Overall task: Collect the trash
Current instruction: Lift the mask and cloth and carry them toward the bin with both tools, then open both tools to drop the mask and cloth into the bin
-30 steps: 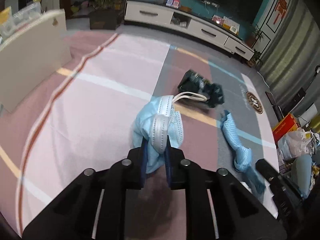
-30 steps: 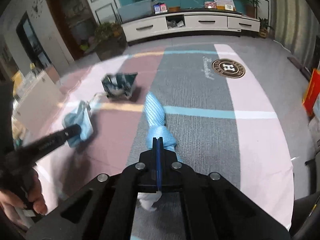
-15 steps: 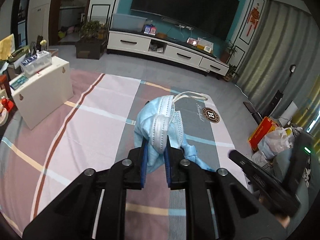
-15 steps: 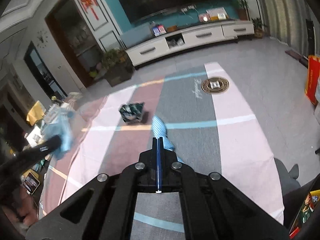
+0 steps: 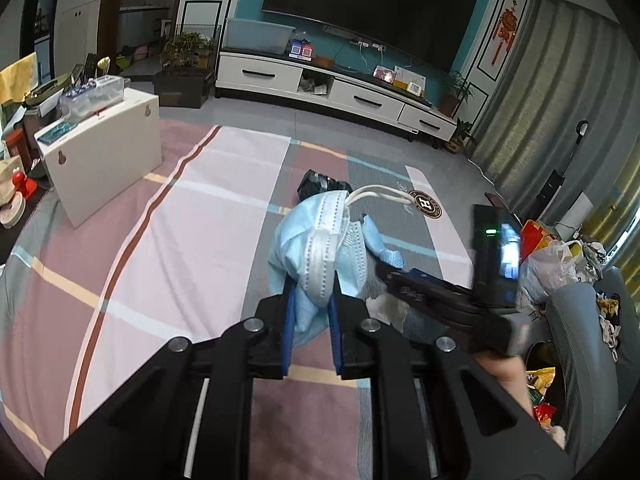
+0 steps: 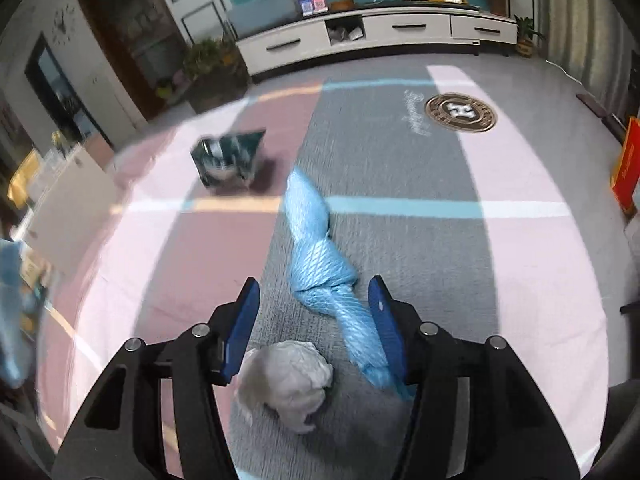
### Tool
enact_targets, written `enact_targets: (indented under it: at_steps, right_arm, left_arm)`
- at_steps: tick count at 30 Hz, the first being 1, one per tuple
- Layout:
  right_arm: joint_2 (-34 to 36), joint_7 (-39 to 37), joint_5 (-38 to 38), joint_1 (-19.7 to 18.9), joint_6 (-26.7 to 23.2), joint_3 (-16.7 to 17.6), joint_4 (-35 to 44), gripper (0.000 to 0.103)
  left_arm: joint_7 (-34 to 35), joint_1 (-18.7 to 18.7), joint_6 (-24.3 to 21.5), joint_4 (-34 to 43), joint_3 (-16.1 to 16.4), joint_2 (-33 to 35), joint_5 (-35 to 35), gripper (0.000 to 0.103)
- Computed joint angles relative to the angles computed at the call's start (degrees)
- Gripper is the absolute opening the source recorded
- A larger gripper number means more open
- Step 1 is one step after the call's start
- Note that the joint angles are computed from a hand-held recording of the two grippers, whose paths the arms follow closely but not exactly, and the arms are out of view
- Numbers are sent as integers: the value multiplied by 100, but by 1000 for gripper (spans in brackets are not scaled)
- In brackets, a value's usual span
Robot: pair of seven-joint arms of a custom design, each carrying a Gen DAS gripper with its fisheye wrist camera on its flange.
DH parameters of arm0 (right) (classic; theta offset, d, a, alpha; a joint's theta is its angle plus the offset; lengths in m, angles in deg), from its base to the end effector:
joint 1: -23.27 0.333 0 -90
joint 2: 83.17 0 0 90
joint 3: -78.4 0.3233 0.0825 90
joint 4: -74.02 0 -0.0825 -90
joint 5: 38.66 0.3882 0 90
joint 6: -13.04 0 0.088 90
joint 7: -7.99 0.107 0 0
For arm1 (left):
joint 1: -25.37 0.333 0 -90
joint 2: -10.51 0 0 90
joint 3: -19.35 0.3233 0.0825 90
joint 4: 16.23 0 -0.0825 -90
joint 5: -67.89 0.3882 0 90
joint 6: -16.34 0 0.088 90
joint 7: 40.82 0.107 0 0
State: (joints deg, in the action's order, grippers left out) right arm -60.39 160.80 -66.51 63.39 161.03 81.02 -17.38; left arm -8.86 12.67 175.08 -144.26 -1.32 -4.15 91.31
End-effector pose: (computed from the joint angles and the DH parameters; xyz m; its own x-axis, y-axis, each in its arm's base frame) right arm 0.5273 0.4917 0.4740 0.0549 -0.9707 -0.2341 -0.8078 0.0946 -0.5818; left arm 0.4231 -0.3171 0.5618 -0.0337 -0.9622 0.2703 -0.7031 -0.1694 -0.6906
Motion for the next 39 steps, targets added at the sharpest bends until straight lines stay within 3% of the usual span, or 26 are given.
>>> enact_targets:
  at_steps: [2, 4, 10, 12, 15, 18, 22, 27, 31, 34, 39]
  right_arm:
    - [146, 239, -380, 230, -277, -180, 197, 52]
    - [267, 71, -532, 305, -684, -163, 442, 32]
    - [-178, 565, -626, 217, -394, -135, -62, 30]
    - [-614, 1035, -952, 225, -156, -169, -520, 30]
    - [-1442, 2077, -1814, 289, -210, -161, -1237, 30]
    - [-2386, 3113, -2816, 343, -892, 60, -1882, 30]
    - [-3715, 4069, -3414, 234, -1833, 652, -2899, 30]
    - [-4899, 4751, -3021, 61, -2782, 1310, -3997, 30]
    - [-5662, 4981, -2503, -107, -2856, 1439, -4707, 30]
    - [-6299, 5322, -2193, -225, -2565, 1408, -5353, 30]
    - [-6664, 5520, -1603, -504, -2440, 1527, -5772, 30]
  left_arm:
    - [39, -17, 18, -31, 36, -12, -59, 16]
    - [82, -24, 8, -49, 61, -33, -107, 16]
    - [137, -60, 63, -157, 10, -241, -227, 16]
    - [171, -87, 64, -152, -21, -285, -276, 16]
    - [239, -165, 66, -82, -101, -317, -337, 16]
    - [336, -317, 154, 33, -186, -271, -428, 16]
    - [536, -546, 225, 324, -293, 11, -506, 16]
    - [840, -976, 171, 1018, -452, 783, -393, 16]
    - [1455, -1482, 200, 1643, -379, 1525, -659, 17]
    - [1800, -1846, 34, 2270, -340, 2176, -704, 17]
    - [2482, -2322, -219, 3134, -324, 3071, -1162, 17]
